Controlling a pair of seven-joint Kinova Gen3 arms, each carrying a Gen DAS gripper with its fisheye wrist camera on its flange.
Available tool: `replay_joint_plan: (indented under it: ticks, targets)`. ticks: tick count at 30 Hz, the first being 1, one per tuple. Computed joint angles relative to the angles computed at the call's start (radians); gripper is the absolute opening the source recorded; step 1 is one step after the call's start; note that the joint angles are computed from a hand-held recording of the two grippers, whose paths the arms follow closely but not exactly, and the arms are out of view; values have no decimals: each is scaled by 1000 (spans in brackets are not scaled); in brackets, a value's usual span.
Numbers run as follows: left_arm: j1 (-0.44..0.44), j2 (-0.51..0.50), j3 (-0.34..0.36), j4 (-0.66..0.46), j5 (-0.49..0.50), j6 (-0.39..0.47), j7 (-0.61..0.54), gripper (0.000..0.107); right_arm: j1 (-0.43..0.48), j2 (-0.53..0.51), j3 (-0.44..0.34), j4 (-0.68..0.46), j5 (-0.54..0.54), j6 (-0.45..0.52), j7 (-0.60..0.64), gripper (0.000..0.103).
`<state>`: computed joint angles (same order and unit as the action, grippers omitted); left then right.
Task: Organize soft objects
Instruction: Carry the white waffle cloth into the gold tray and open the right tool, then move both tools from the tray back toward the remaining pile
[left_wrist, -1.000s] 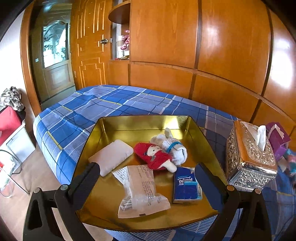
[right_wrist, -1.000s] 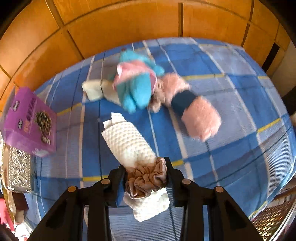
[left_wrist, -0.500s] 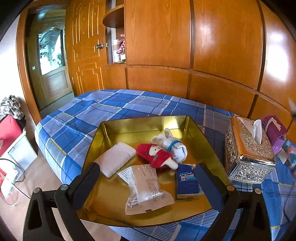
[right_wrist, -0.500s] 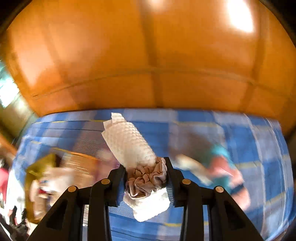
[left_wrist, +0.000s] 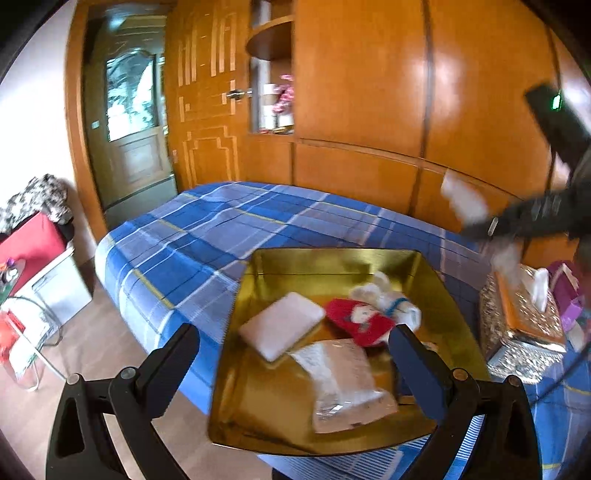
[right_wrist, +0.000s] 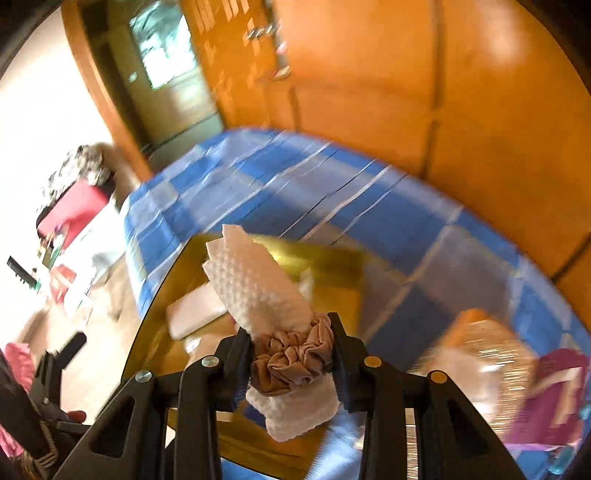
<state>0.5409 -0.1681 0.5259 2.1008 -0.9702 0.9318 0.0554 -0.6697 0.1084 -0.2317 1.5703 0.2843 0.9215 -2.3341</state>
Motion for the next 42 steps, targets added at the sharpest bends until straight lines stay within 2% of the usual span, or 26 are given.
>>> replay_joint_plan:
  ticks: [5, 8, 10, 11, 13, 18, 22, 25, 30, 35, 42]
  targets:
    - [-56, -51, -53, 35, 36, -44, 9, 103, -36, 116, -16, 4, -28, -70, -17, 40]
    - [-109, -68, -54, 48, 53, -60, 5, 103, 21, 170, -138, 9, 61, -77, -107, 45]
    - [-142, -77, -52, 54, 65, -66, 2, 103, 23, 188, -183, -5, 119, -31, -156, 46]
    - [-156, -80, -48, 56, 69, -69, 2, 103, -3, 190, -182, -4, 160, -13, -190, 47]
    - [-181, -85, -41, 61, 76, -74, 0, 103, -91, 166, -133, 12, 241, 9, -258, 59]
    - [-214, -81, -20, 65, 86, -89, -7, 103, -323, 94, -16, 53, 444, 103, -429, 60]
    - [-215, -76, 5, 63, 76, -86, -4, 103, -438, 79, -1, 57, 591, 249, -566, 60]
    - [-208, -69, 13, 60, 74, -86, -4, 103, -454, 74, -54, 61, 668, 354, -640, 60]
    - [-185, -56, 29, 49, 72, -73, 6, 103, -489, 65, -96, 72, 731, 483, -722, 60]
    - [-151, -49, 36, 38, 69, -53, 18, 103, -508, 59, -123, 79, 770, 563, -758, 60]
    - [-87, -21, 49, 5, 49, 9, 23, 103, -516, 32, -149, 106, 790, 595, -798, 60]
